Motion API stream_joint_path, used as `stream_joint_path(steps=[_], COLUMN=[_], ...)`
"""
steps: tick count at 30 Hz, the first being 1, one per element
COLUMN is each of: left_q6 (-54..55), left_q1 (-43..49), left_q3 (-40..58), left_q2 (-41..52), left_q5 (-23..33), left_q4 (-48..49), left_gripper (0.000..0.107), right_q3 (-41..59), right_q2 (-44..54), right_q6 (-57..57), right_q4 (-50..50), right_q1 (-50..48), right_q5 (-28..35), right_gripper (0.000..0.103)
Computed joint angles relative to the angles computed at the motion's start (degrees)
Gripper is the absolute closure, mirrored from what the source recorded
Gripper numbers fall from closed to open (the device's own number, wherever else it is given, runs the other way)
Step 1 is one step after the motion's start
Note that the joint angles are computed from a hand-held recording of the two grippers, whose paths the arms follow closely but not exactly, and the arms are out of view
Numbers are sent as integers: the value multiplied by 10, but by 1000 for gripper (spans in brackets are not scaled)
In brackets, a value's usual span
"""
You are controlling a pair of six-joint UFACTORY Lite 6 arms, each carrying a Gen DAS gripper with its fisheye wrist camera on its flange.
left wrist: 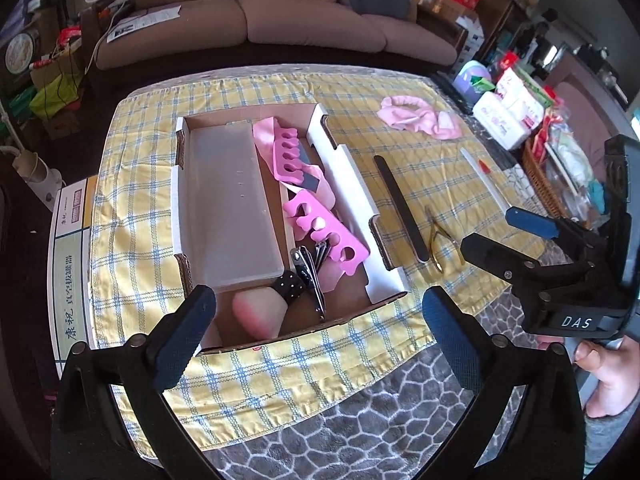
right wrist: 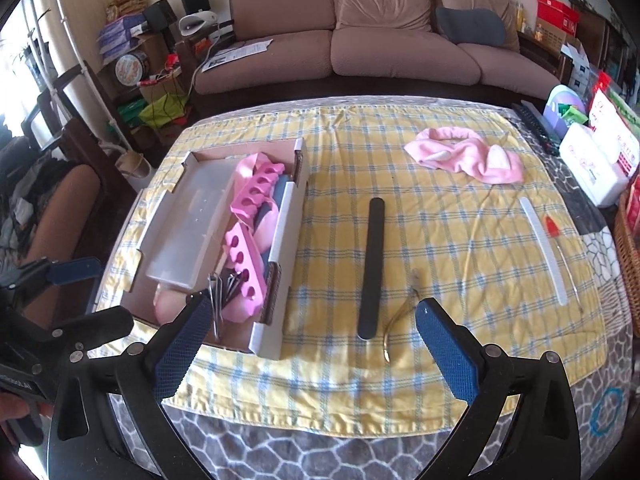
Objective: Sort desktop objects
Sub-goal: 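Withdraw both grippers toward the black and grey nail files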
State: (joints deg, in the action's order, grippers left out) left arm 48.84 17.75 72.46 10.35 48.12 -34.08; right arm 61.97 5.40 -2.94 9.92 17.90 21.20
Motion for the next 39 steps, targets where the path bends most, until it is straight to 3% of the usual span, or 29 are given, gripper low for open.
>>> stream_joint_path(steps=[8,15,20,25,27,29,31,39], left_q6=[-40,-140,-242,-334,-365,-392,-426,-487], left_q1=[-49,-164,-250,-305,-319,-330,-340,-365], left_q3=[-23,-33,18,149,212,269,326,488], left_q2=[-36,-32,28,150,205,257,306,456], left_q5=[-11,-67,-115,-114,-106,-98,-87,-43], left_q4=[5,38,82,131,149,171,204,265], left_gripper=[4,4,4,4,4,11,22,28], right_q3=[-30,-30,15,99,141,192,232,373], right_q2=[-51,-66,-14,79,125,179,220,375], right_q6=[-95,-359,-507,-607,-625,-622,-626,-616], right_q4=[48,217,286,339,351,339,334,294], right_q1=[-74,-266,-404,-509,-535,-549,-553,-506], right_q5=[30,93,128,157,171,182,184,190], right_gripper=[0,0,0,3,9,27,36,56])
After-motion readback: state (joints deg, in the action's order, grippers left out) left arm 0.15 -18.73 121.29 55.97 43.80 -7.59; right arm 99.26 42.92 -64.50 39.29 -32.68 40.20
